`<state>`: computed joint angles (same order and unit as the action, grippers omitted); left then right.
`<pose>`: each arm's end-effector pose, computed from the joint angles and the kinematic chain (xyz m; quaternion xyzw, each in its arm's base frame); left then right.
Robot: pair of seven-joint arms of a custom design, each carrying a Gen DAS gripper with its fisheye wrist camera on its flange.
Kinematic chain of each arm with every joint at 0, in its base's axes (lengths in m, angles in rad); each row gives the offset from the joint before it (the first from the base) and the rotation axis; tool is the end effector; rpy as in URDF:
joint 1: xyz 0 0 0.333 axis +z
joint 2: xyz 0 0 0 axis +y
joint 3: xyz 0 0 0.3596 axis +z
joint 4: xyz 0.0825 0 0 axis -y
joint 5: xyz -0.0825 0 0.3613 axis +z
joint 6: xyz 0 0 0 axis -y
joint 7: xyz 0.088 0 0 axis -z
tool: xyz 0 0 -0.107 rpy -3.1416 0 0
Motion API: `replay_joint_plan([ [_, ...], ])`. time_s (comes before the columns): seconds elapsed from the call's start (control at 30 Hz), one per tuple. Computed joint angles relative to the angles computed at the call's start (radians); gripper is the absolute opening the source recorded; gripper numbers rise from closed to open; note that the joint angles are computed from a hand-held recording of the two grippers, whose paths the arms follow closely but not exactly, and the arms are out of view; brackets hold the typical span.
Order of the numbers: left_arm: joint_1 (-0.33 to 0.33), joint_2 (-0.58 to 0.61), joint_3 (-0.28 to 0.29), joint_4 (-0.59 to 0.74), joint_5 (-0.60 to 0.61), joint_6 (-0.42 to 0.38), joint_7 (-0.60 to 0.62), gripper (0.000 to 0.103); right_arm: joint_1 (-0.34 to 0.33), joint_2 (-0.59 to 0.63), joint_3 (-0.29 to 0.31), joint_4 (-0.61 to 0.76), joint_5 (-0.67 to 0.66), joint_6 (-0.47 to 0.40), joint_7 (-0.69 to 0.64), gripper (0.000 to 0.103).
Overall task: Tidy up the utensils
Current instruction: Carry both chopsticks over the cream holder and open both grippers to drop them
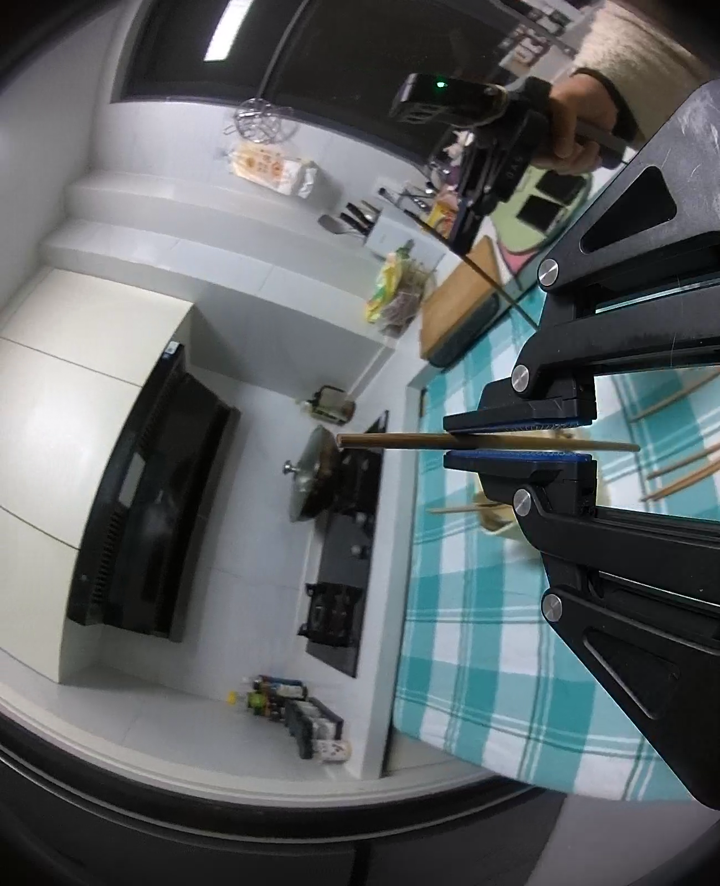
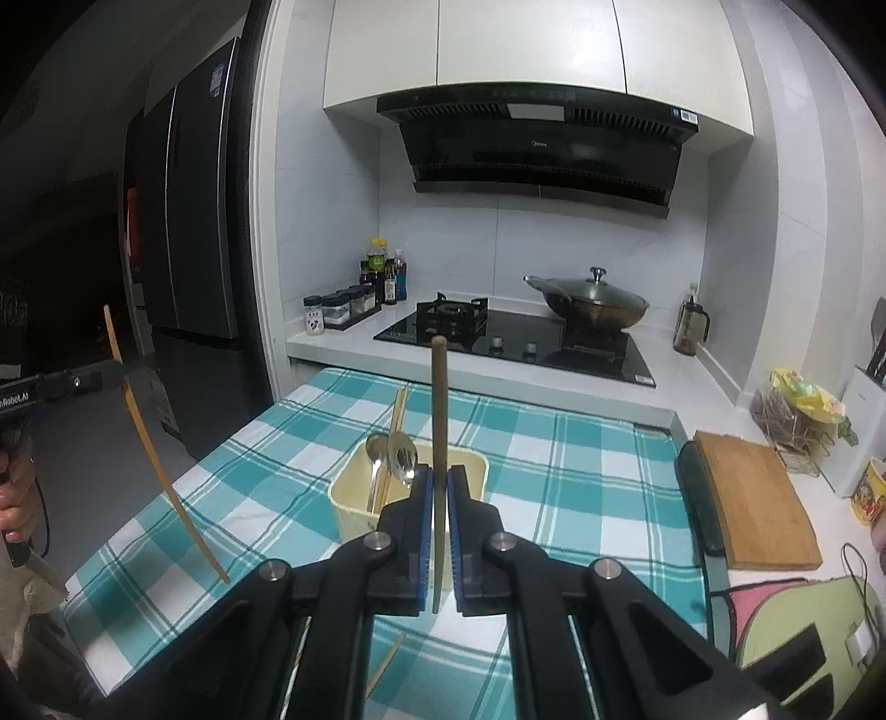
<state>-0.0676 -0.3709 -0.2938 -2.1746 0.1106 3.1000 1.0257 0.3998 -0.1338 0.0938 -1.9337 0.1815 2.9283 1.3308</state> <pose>0.4062 -0.2003 0.7404 -0.5711 0.5614 -0.5338 0.2714 0.4777 0.2492 0.7312 -0.7443 0.3986 -0.2801 0.4568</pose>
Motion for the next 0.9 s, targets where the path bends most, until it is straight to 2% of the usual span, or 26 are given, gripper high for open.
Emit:
replay_joint_plan([
  [0.07, 0.121, 0.05, -0.092, 0.073, 0.058, 0.023, -0.058, 0.004, -0.009, 0.035, 0.014, 0.045, -0.036, 0.031, 0.023, 0.006],
  [0.17, 0.357, 0.121, -0.288, 0.181, 0.223, 0.013, -0.203, 0.004, -0.012, 0.096, 0.025, 0.11, -0.08, 0.093, 0.053, 0.006],
  [0.23, 0.452, 0.188, -0.389, 0.258, 0.34, -0.036, -0.283, 0.004, -0.014, 0.147, 0.028, 0.158, -0.126, 0.115, 0.083, 0.006],
  [0.27, 0.464, 0.231, -0.417, 0.296, 0.388, -0.067, -0.313, 0.004, -0.013, 0.172, 0.025, 0.182, -0.154, 0.117, 0.106, 0.006],
  [0.33, 0.44, 0.321, -0.434, 0.36, 0.437, -0.139, -0.327, 0.004, -0.014, 0.225, 0.026, 0.241, -0.163, 0.082, 0.112, 0.006],
  [0.47, 0.363, 0.458, -0.42, 0.446, 0.423, -0.256, -0.28, 0.004, -0.027, 0.336, 0.036, 0.402, -0.123, -0.134, 0.095, 0.006],
  [0.6, 0.278, 0.573, -0.374, 0.534, 0.43, -0.363, -0.262, 0.004, -0.013, 0.47, 0.016, 0.604, -0.138, -0.386, 0.123, 0.005],
  [0.67, 0.24, 0.604, -0.336, 0.554, 0.435, -0.366, -0.291, 0.004, 0.0, 0.518, 0.0, 0.664, -0.159, -0.449, 0.151, 0.006],
  [0.77, 0.233, 0.597, -0.311, 0.534, 0.373, -0.294, -0.289, 0.004, 0.006, 0.527, -0.006, 0.654, -0.17, -0.432, 0.172, 0.005],
  [0.9, 0.254, 0.549, -0.319, 0.508, 0.242, -0.226, -0.179, 0.004, -0.01, 0.469, 0.007, 0.553, -0.146, -0.338, 0.159, 0.005],
])
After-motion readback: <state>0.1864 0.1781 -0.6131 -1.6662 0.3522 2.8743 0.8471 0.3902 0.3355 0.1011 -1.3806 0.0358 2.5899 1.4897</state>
